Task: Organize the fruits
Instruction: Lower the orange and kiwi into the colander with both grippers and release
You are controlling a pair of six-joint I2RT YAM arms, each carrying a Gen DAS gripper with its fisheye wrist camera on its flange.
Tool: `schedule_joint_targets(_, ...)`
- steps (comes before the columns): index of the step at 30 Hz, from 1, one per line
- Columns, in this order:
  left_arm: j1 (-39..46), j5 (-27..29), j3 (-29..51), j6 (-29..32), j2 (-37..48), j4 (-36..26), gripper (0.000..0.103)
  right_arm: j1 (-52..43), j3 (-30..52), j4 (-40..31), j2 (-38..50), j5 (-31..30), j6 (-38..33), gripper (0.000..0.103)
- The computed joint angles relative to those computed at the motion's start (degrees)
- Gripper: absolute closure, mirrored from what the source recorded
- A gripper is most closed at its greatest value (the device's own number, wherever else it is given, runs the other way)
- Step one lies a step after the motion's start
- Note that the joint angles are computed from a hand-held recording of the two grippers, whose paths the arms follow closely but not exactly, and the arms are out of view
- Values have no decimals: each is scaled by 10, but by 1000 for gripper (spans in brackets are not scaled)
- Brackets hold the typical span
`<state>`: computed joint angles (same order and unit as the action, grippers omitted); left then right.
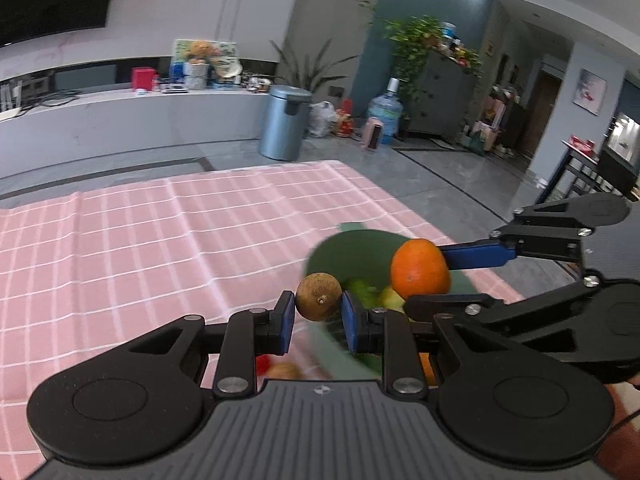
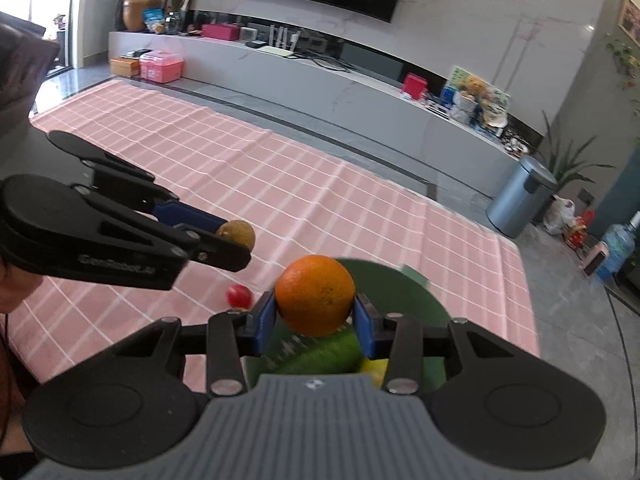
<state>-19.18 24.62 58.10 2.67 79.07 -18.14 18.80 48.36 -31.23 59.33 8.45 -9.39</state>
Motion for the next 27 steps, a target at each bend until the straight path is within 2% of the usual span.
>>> schedule_joint_targets(9, -84, -19, 41, 19, 44, -32, 75, -112, -27, -17, -33, -48, -69, 65)
schedule_joint_targets(17, -120, -30, 93, 22, 118, -61, 75, -195, -44, 4, -2, -82, -127, 65)
schedule_joint_targets(27, -145, -43, 135, 34, 182, -91, 75, -230, -54, 37, 49, -91, -184, 65)
